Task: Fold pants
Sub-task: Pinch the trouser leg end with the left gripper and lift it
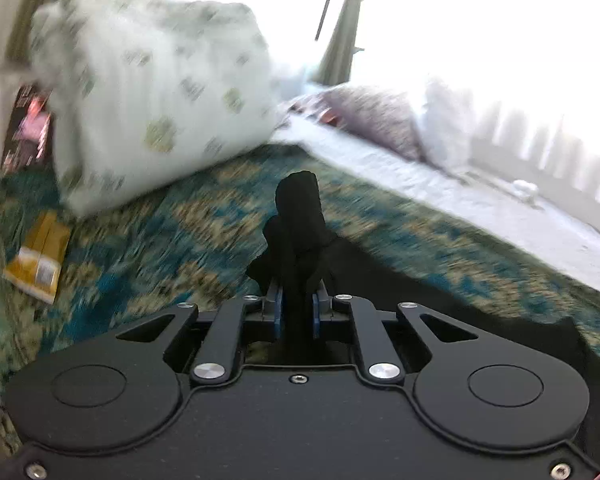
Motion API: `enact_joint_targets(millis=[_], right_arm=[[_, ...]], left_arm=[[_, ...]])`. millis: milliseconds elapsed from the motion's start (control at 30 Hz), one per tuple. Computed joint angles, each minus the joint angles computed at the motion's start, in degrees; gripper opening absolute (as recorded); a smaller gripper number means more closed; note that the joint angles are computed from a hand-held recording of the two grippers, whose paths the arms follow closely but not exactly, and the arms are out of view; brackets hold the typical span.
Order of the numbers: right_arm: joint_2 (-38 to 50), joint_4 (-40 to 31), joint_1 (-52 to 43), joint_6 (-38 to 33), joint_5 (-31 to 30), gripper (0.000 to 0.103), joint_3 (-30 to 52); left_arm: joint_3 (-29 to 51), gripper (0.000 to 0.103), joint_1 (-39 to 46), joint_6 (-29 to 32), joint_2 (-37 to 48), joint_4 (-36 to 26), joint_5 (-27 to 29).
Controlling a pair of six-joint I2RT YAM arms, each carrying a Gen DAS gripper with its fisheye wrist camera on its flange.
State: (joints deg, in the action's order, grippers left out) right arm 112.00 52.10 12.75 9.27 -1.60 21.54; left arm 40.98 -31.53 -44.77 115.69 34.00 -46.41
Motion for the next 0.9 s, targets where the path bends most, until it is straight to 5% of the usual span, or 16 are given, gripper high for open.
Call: enact_joint_targets(millis=[167,300,467,633,767,900], right_arm=[[-5.58,1.65,-7.54,0.95,-5.3,0.103,-5.45],[-8.51,1.3,-15.62,2.06,-11.58,0.103,-7.23],[-7.2,2.63,-19.51,-1.24,-12.78,0.103,-8.05],[-3.82,4.28,-18.32,-0.85,-11.48,0.103,-7.46],[-2.42,5.98,-14.48,-2.13,-7.03,0.103,-7.69],[-1.62,6.08,-10.91,-3.45,-3.08,0.103,-7.44]], left_arm=[[3.26,0.012,-5.13,3.53,-2.55,-1.61,-1.98],[12.22,0.02,-8.26,-4.65,0.66,-16.33,-5.56],[13.14,0.022,-8.8,-14.43,3.43,-25.22,-10.62],[3.45,0.067,-7.98,-15.82,1.11,-17.22,-10.11],[-1.98,0.083,-5.38,-19.21,1.17,-10.96,-6.11],[-8.29,0.089,-0.63,-22.05,1.9,3.55,3.1]])
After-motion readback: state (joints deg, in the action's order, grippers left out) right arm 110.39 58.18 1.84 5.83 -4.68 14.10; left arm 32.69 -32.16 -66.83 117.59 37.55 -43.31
